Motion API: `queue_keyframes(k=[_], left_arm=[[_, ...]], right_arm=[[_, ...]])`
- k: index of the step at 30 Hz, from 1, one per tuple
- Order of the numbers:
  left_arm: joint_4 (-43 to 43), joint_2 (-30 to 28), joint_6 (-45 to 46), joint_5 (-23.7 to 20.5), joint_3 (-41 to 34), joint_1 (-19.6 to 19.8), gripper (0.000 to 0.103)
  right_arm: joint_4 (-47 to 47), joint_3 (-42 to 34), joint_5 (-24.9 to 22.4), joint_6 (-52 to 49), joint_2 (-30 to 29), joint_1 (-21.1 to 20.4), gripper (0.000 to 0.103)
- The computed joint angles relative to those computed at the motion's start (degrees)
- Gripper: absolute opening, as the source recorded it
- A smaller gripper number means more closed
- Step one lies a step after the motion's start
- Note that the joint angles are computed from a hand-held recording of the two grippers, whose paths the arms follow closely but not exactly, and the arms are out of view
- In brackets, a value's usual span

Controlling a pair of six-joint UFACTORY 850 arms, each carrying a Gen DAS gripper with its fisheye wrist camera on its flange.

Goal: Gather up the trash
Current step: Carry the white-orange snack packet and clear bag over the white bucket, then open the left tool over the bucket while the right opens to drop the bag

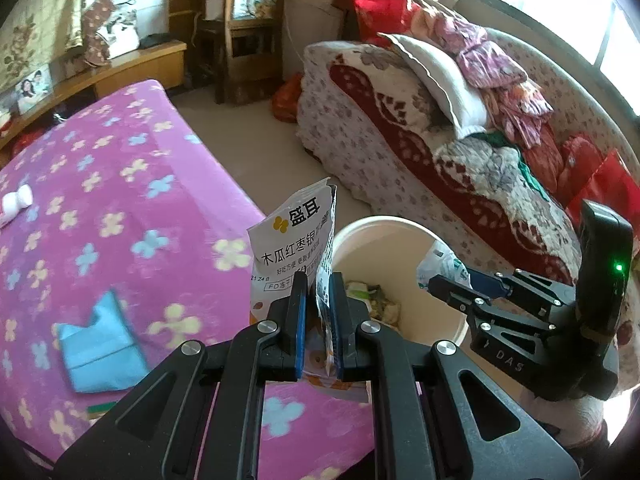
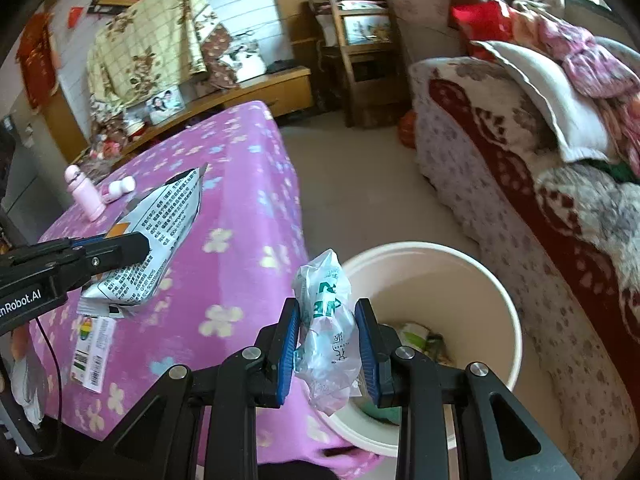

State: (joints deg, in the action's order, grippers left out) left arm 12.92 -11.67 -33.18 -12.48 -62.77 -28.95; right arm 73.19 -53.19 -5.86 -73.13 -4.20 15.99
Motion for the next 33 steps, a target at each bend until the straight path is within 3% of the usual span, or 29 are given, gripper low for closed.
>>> queue_keyframes(k=[11,16,25,27,29,33], left_arm=[[-13.8,-7.3,12.8,-0.9,-7.4,-2.9,0.008],[-27.3,-9.9,25.3,-0.9,-9.6,-2.9,0.008],[-36.5,-12.0,33.8,-0.6,-11.3,-2.9,0.008],[-35.5,-12.0,32.7,-0.4,-11.3,-3.0,0.011],[-34.3,-12.1,31.7,-0.3,-11.3,-3.1,0.014],[-35.2,-11.8,32.3,-0.2,-10.9,-3.0,0.028]], right_arm=[[0.0,1.1,-1.0,1.0,-1.2,-4.8,0.027],[-1.9,0.9,-1.4,3.2,-2.5,-6.3,0.027],[-6.7,0.4,-1.2,8.4,-3.5,-7.3,0.027],[-10.6,0.2,-0.8,12.4,-3.9,-7.3,0.030],[-13.8,0.0,-0.3,16.0,-4.2,-7.3,0.044],[-13.1,0.1,-0.3,15.9,-4.3,-7.5,0.045]])
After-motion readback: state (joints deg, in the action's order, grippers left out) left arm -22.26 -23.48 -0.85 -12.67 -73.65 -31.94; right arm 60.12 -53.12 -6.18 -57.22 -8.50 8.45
